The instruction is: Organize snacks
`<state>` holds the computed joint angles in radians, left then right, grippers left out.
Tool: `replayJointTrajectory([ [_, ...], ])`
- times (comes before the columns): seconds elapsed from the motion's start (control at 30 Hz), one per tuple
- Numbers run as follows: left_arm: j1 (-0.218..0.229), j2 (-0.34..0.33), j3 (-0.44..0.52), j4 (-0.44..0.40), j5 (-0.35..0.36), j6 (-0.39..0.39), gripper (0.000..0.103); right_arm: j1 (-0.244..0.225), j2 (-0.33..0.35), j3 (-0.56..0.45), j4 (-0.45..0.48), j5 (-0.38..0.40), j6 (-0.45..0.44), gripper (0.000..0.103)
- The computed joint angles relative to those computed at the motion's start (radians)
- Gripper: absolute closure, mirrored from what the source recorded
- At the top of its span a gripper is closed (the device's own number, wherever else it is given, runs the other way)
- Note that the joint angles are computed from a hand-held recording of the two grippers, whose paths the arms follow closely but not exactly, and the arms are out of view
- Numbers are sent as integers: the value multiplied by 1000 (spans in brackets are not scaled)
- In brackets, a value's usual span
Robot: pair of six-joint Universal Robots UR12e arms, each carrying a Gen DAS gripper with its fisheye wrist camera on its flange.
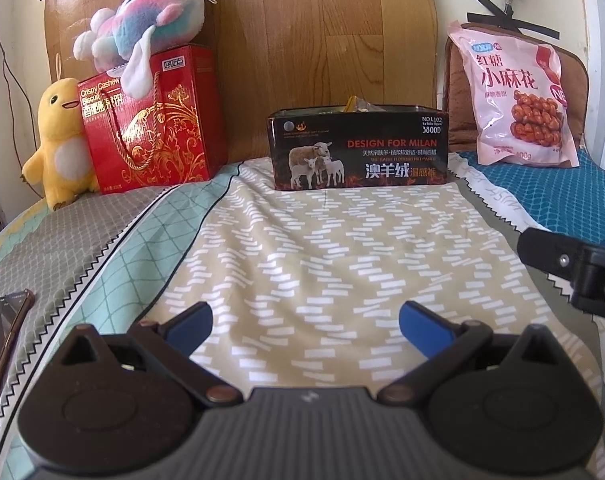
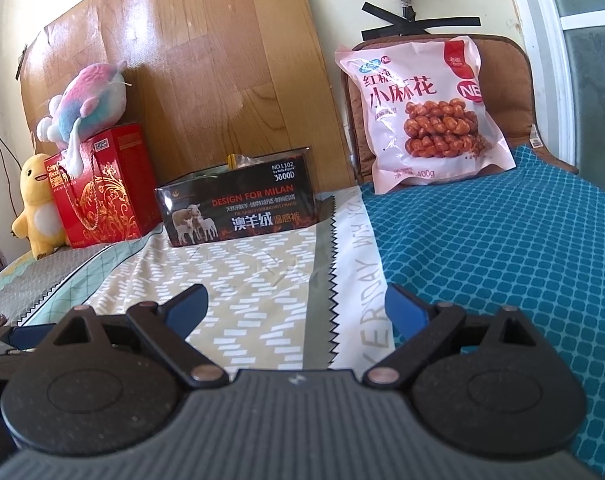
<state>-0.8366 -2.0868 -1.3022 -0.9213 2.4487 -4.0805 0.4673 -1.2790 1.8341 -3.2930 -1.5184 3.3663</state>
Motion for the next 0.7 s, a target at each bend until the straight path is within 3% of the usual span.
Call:
replayJointTrajectory([
  [0.3, -3, -2, -4, 24, 9, 14, 0, 2, -1, -1, 5, -14, 8, 6],
  [0.53, 3, -1, 3, -4, -13, 0, 0, 1, -2, -8, 40, -4, -2, 6],
  [0.7, 0, -3, 6, -21, 3, -16, 0, -1, -3, 2, 8, -3, 5, 6],
])
